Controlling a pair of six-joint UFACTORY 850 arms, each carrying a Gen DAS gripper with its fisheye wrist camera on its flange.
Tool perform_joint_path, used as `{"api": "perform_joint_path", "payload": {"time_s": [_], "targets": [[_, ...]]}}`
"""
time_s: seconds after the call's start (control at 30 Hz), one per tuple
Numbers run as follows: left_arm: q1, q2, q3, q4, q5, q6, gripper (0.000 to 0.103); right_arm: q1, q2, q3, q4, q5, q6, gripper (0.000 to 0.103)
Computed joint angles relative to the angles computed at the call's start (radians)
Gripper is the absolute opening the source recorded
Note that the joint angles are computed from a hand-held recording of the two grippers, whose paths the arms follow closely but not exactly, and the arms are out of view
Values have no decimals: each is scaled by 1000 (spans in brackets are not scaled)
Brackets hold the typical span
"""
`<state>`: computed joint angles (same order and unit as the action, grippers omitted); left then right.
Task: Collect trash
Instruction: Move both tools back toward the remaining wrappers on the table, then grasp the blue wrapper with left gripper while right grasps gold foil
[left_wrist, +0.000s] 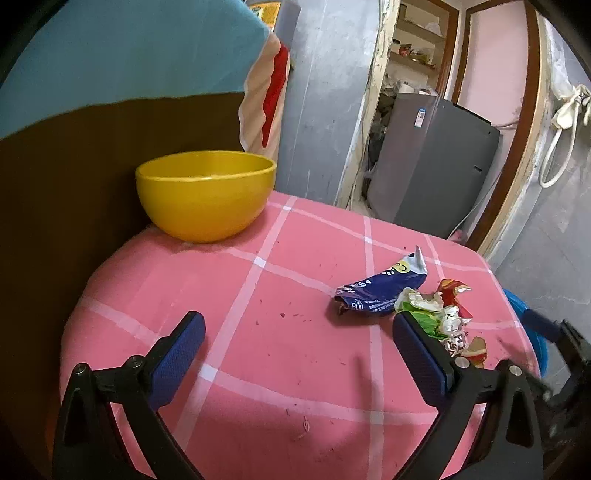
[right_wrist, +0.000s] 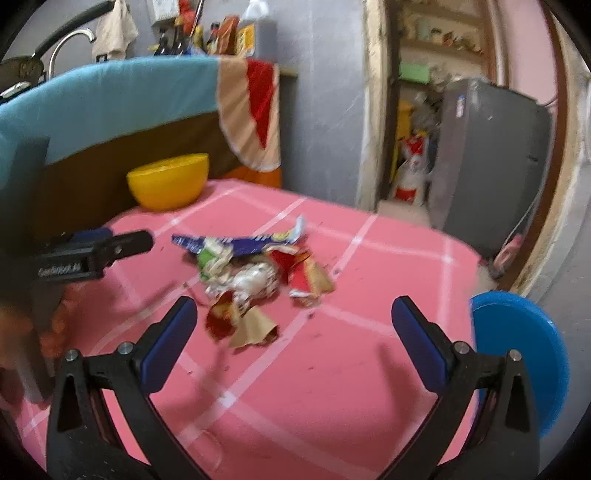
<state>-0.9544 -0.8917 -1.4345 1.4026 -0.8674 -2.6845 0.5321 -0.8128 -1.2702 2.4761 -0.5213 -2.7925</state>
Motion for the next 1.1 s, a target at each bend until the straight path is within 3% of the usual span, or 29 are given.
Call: {"api": "perform_joint_path", "payload": {"time_s": [0.17,0.3,0.43,0.57,0.73,0.87,1.1], "targets": [[17,10,19,34,50,-29,95,23,-32,-54,-114,86,95,101],[33,19,32,86,96,-59,92,40,-55,-95,-249,142,199,82],[53,17,27,131,139,-77,82,44,-61,-102,-310,153,242,53],[79,12,17,174,199,-114,68,21,-56,-97,-390,121,338,40],[104,-1,1,215,257,-166,51,-6,-57,-99,-421,111,407,35],[112,-2,-6,234,290,-167,27,-20,-60,-106,-422,111,436,34],[102,6,-4,229,326,-135,19,-29,-61,-110,-371,123,418,34]]}}
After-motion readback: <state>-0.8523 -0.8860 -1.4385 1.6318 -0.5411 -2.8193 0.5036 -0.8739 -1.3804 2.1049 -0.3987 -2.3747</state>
